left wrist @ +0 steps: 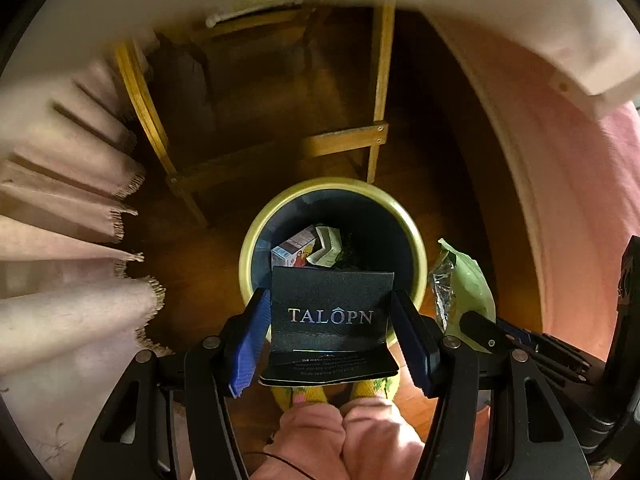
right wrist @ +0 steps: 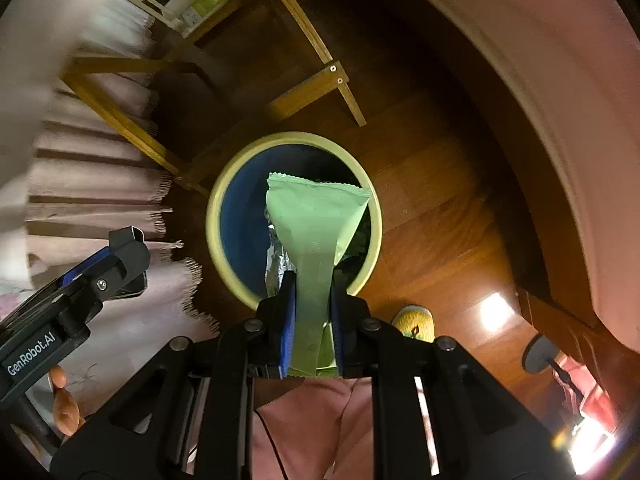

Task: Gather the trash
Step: 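Carry both items over the bin and open both tools to drop them, then raise both tools from the bin back over the table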

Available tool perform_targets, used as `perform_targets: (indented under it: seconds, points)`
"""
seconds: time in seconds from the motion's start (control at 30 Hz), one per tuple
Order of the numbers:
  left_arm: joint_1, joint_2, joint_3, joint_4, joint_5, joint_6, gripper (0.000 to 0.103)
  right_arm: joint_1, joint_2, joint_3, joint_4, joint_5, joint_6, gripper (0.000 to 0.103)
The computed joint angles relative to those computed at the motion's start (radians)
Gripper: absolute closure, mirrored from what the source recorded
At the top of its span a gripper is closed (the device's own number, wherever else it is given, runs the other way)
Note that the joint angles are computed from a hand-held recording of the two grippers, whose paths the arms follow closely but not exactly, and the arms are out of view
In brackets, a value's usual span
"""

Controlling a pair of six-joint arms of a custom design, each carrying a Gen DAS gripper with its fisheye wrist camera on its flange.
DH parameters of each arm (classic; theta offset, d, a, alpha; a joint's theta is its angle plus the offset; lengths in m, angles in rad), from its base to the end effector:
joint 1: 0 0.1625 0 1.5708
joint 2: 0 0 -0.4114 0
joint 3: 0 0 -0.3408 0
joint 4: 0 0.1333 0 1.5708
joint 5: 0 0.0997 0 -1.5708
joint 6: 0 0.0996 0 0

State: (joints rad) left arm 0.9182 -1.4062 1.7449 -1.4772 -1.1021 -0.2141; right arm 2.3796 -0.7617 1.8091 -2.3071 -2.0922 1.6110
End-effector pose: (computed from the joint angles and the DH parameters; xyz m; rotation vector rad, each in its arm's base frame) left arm -0.1268 -0.4596 0.3327 0.6798 2.4407 0.2506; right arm 0.4459 -0.3099 0.0385 -0.9242 -2.4606 0.5100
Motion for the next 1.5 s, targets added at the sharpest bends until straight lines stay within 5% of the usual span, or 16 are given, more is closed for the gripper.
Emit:
perform_targets:
  seconds: [0.1,0.23,0.57,0.63,0.77,0.83,1.17,1.5]
  points:
    - [0.037,0.026,0.030,-0.049,0.002,0.018,0.040,-0.037,0.016,0.052,-0.087,-0.004,-0.042,0.090]
    - [0.069,0.040,0.063,-0.095,0.023,0.040,0.014,-0.078,0.056,0.082,-0.174,-0.009,-0.090,0.090]
    - [0.089,0.012,0.001,-0.015,0.094,-0.014,0.014,-0.114,0.100,0.065,-0.259,0.008,-0.169,0.088]
    - [0.086,0.005,-0.021,0.013,0.104,-0.033,0.014,-0.113,0.105,0.050,-0.269,0.014,-0.184,0.084]
    - [0.069,-0.009,-0.077,0.081,0.110,-0.072,0.014,-0.106,0.100,0.015,-0.250,0.022,-0.207,0.055]
    - [0.055,-0.014,-0.120,0.130,0.105,-0.097,0.014,-0.096,0.096,-0.006,-0.235,0.019,-0.212,0.055]
    - [-0.091,-0.008,-0.396,0.409,0.082,-0.247,0.014,0.004,0.027,-0.229,0.093,0.008,-0.177,0.055]
    - [-0.294,0.122,-0.878,0.717,0.086,-0.334,0.014,0.135,0.042,-0.655,0.576,-0.004,-0.153,0.055]
